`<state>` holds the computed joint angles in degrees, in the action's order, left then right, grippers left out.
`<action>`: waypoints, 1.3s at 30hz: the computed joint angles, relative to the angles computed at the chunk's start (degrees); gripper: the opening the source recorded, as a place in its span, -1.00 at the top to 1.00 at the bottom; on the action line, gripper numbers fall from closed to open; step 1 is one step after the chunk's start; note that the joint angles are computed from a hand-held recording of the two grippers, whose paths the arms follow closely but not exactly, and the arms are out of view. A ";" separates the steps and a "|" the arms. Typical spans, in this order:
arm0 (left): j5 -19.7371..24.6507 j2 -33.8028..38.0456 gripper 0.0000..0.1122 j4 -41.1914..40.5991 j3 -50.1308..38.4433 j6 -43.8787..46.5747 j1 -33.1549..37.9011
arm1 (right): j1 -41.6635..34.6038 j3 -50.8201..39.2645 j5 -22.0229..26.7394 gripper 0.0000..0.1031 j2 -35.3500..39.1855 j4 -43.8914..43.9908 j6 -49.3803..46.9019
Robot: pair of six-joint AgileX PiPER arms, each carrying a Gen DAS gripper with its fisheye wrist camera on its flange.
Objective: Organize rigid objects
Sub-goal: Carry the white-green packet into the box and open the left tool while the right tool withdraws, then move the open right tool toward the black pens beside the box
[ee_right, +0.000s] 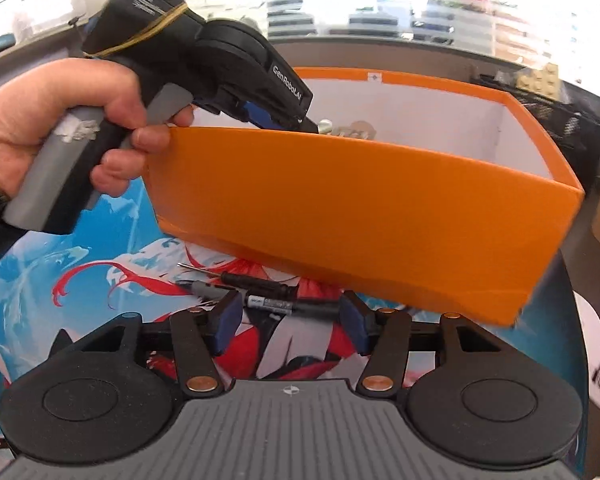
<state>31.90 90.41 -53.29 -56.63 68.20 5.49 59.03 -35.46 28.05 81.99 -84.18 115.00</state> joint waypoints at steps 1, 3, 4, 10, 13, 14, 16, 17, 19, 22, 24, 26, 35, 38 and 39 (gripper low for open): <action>0.18 0.12 0.57 0.28 -0.15 -0.28 0.04 | -1.30 -0.12 -1.66 0.00 -0.15 -0.11 -1.02; 0.02 0.31 0.57 1.22 -0.31 -1.30 -0.27 | -3.84 -0.47 -5.11 0.00 -0.49 1.00 -3.87; 0.10 0.50 0.55 1.61 -0.43 -1.71 -0.31 | -5.15 -0.62 -7.07 0.00 -0.64 2.29 -5.85; -0.44 0.30 0.38 1.46 0.25 -1.63 -0.76 | -6.41 -1.97 -8.64 -0.05 -0.40 10.13 -17.77; -0.82 0.01 0.37 0.99 0.67 -0.87 -0.80 | -5.45 -2.00 -7.49 -0.09 -0.40 10.86 -18.60; -1.03 -0.12 0.37 0.71 0.83 -0.51 -0.79 | -5.00 -2.04 -7.00 -0.09 -0.41 11.44 -19.20; -1.29 -0.41 0.37 0.36 1.05 -0.16 -0.75 | -3.85 -2.15 -5.76 -0.11 -0.45 12.75 -20.59; -1.15 -0.45 0.37 0.08 1.07 0.06 -0.63 | -3.26 -2.17 -5.11 -0.11 -0.48 13.28 -21.15; -1.01 -0.78 0.37 -0.36 1.32 0.61 -0.35 | -1.97 -2.37 -3.67 -0.11 -0.51 14.81 -22.62; -1.63 -1.47 0.35 -1.46 2.07 2.25 -0.20 | 0.36 -2.91 -1.15 -0.11 -0.42 16.74 -24.03; -2.08 -2.12 0.27 -2.89 2.85 4.02 0.11 | 2.53 -3.33 1.22 -0.11 -0.12 17.46 -24.41; -2.71 -3.13 0.11 -5.20 4.03 6.85 0.54 | 4.99 -3.95 3.85 -0.12 0.50 18.16 -24.95; -2.02 -8.75 -0.02 -13.21 8.14 17.66 3.44 | 11.04 -4.89 9.98 0.04 1.79 18.77 -22.57; 0.03 -11.70 -0.16 -17.28 10.17 22.98 5.69 | 12.75 -5.37 12.16 0.24 2.38 19.04 -21.96; 0.73 -12.94 -0.17 -18.64 11.06 25.12 6.49 | 13.44 -5.63 13.24 0.34 2.68 19.23 -21.86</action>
<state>32.64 77.47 -71.94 -45.57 93.33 11.98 72.47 -41.09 41.29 84.67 -64.95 93.13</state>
